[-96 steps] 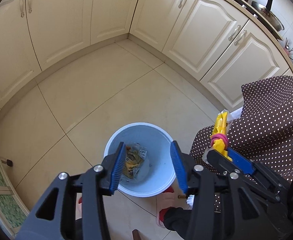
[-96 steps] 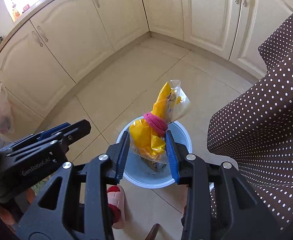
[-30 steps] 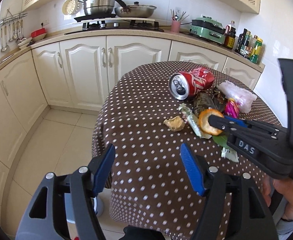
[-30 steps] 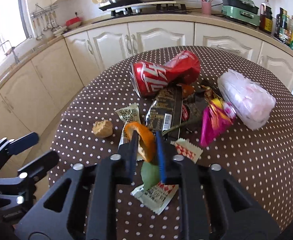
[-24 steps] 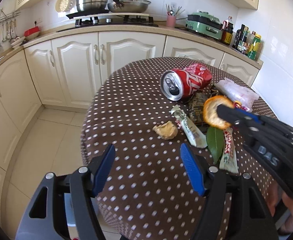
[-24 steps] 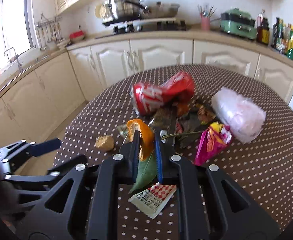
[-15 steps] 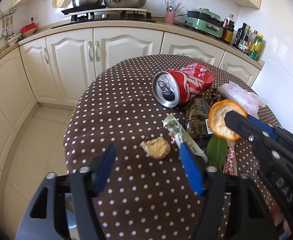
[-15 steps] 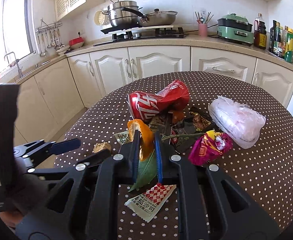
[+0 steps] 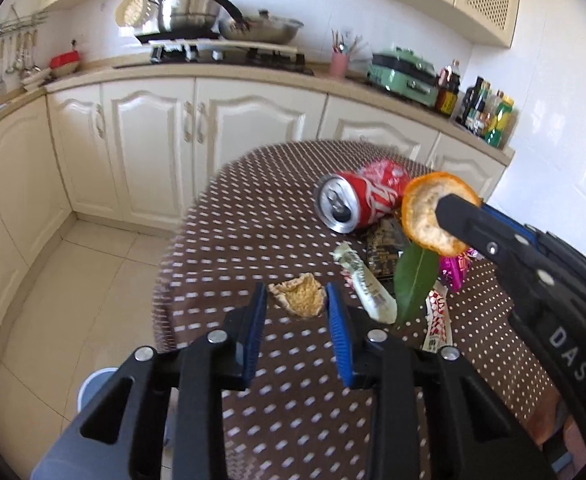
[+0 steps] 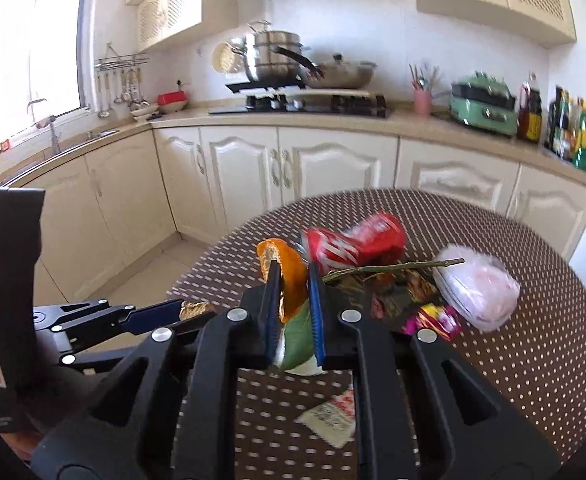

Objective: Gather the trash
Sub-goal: 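Carry the orange peel over the blue bin and open the right gripper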

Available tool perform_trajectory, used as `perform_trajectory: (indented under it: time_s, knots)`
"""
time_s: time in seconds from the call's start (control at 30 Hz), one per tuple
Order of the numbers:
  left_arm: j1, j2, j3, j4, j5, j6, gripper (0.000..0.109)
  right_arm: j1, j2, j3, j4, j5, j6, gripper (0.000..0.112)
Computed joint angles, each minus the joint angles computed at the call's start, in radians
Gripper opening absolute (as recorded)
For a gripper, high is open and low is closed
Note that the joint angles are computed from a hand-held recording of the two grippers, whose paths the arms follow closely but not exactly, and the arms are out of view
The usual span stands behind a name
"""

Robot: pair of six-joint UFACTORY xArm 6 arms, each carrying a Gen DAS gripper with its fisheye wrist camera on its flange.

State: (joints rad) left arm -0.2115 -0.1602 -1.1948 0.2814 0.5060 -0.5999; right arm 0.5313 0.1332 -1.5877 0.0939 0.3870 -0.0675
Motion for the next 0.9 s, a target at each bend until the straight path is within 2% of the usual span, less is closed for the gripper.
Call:
perform_trajectory:
  time_s: [0.13, 0.33, 0.57, 0.73, 0.9]
  knots:
    - [0.032, -0.099, 0.083, 0.013, -0.003, -0.018, 0.030, 0.051, -0.010, -0.002, -0.052, -0.014, 0.023, 0.014]
    - [0.135, -0.285, 0.248, 0.011, 0.010, -0.019, 0.030, 0.162, 0.012, -0.037, -0.112, 0.008, 0.058, 0.014]
    - [0.338, -0.474, 0.459, -0.110, 0.033, 0.091, 0.030, 0.306, 0.128, -0.130, -0.065, 0.070, 0.037, 0.014]
    - [0.498, -0.518, 0.574, -0.192, 0.053, 0.171, 0.030, 0.384, 0.276, -0.235, -0.032, 0.126, 0.037, 0.014]
    - [0.629, -0.446, 0.629, -0.317, 0.024, 0.294, 0.030, 0.428, 0.466, -0.420, 0.023, 0.235, 0.024, 0.014]
